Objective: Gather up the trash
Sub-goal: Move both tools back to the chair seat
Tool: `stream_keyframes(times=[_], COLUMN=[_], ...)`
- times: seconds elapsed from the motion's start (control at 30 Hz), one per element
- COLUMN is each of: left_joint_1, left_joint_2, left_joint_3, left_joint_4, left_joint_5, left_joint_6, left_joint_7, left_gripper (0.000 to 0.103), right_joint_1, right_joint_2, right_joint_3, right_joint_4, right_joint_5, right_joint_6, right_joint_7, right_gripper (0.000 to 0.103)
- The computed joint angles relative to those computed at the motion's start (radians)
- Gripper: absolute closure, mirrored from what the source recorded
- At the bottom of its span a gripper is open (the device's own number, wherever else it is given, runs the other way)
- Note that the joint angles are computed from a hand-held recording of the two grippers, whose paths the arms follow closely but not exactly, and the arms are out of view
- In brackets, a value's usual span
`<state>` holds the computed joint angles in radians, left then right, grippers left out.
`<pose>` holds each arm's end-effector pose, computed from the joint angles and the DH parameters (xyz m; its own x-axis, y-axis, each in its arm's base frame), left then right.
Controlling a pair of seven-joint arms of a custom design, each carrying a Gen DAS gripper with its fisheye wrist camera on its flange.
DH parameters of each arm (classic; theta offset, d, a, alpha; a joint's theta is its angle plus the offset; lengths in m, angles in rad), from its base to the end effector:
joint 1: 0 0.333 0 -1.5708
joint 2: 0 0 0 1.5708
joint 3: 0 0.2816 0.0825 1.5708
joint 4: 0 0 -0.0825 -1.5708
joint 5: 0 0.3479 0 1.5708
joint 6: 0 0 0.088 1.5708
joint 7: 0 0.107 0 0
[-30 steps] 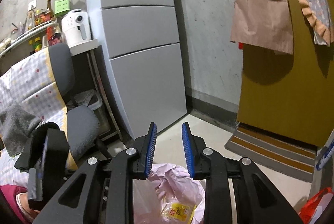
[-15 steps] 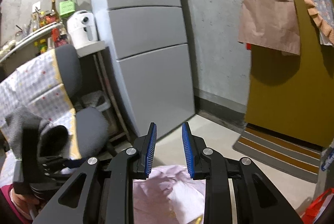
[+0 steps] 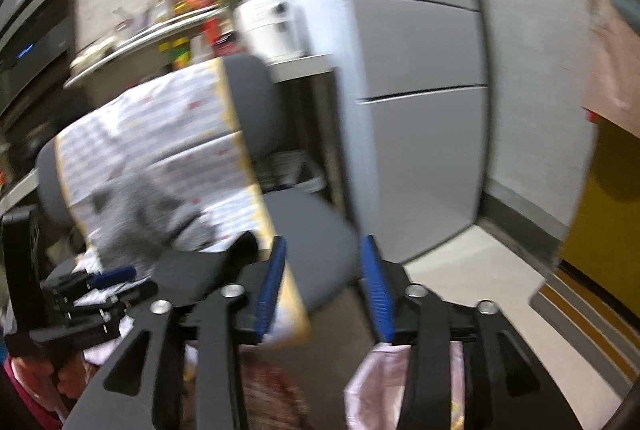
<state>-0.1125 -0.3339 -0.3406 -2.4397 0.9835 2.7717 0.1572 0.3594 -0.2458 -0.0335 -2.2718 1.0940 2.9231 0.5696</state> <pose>0.3912 -0.2376 0.4604 0.0922 -0.9949 0.0416 -0.6181 -0.0899 -0.7810 0.4766 0.1012 0.5184 0.4264 -0.8865 -0.1797 -0.5400 -0.0901 -0.8369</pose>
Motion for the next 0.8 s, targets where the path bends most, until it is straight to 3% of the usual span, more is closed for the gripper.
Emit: stream_keyframes(times=[0.13,0.27,0.47,0.6,0.73,0.8], left_joint_1=[0.018,0.037,0.061,0.083,0.103,0.111], left_joint_2=[-0.146,-0.234,-0.301,-0.301,-0.314,-0.319], left_joint_3=[0.014,0.03,0.056,0.056,0.047,0.045], left_joint_4=[-0.113,-0.183,-0.28,-0.306,-0.325,-0.33], left_joint_5=[-0.042,-0.096,-0.163,-0.19,-0.208,-0.216], left_joint_6=[-0.096,-0.146,-0.117,-0.088,-0.071,-0.067], left_joint_7=[-0.027,-0.015,0.022,0.042,0.056,0.062], left_gripper=[0.048,0.048,0.047,0.047,0.047,0.047], right_joint_1=[0.027,0.021,-0.002,-0.01,-0.023,-0.021], right_joint_2=[0.052,0.152,0.273,0.32,0.31,0.291], right_joint_3=[0.039,0.078,0.125,0.137,0.153,0.159], right_joint_4=[0.046,0.119,0.164,0.181,0.175,0.158], right_joint_5=[-0.031,-0.096,-0.304,-0.413,-0.371,-0.332], right_joint_6=[-0.06,-0.14,-0.136,-0.164,-0.179,-0.132], right_joint_7=[0.018,0.133,0.385,0.482,0.45,0.416], right_gripper=[0.054,0.054,0.054,0.054,0.055,0.067])
